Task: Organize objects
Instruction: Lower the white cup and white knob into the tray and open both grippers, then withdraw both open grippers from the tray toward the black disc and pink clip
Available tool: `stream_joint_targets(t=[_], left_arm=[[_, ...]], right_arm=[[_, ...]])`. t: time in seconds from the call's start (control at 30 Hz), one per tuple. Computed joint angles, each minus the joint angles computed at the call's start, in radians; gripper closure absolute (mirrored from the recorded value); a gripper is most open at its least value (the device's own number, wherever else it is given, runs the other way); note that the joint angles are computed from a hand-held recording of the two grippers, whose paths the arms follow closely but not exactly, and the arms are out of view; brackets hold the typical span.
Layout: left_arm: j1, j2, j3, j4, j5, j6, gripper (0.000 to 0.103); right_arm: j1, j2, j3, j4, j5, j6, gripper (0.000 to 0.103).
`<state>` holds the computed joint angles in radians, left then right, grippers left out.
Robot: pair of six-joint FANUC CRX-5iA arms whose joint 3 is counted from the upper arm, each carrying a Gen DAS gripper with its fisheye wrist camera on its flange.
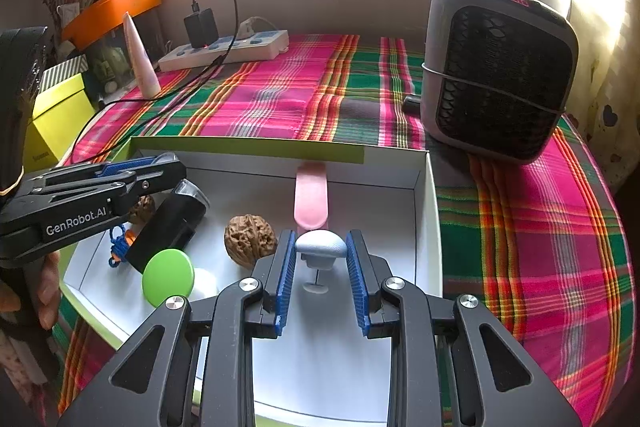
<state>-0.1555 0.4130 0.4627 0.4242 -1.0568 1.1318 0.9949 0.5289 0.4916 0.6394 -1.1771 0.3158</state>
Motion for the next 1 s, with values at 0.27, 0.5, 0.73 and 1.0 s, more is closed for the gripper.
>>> stream_joint_targets(t=[0.27,0.5,0.73,1.0], left_arm=[[-0.001,0.003,0.006,-0.007,-0.005,0.004,0.077],[0.001,0.006,0.007,-0.004,-0.01,0.005,0.073],[0.003,-0.006,-0.01,0.01,-0.004,0.007,0.066],[0.003,-0.052,-0.06,-0.002,0.028,0.012,0.064]], right_arm=[[0.0,0.001,0.001,0.0,-0.003,-0.003,0.076],[0.0,0.003,0.007,-0.002,-0.008,-0.001,0.075],[0.003,-0.001,0.004,0.0,-0.007,-0.01,0.062],[0.014,-0.017,-0.019,0.02,0.001,-0.042,0.062]])
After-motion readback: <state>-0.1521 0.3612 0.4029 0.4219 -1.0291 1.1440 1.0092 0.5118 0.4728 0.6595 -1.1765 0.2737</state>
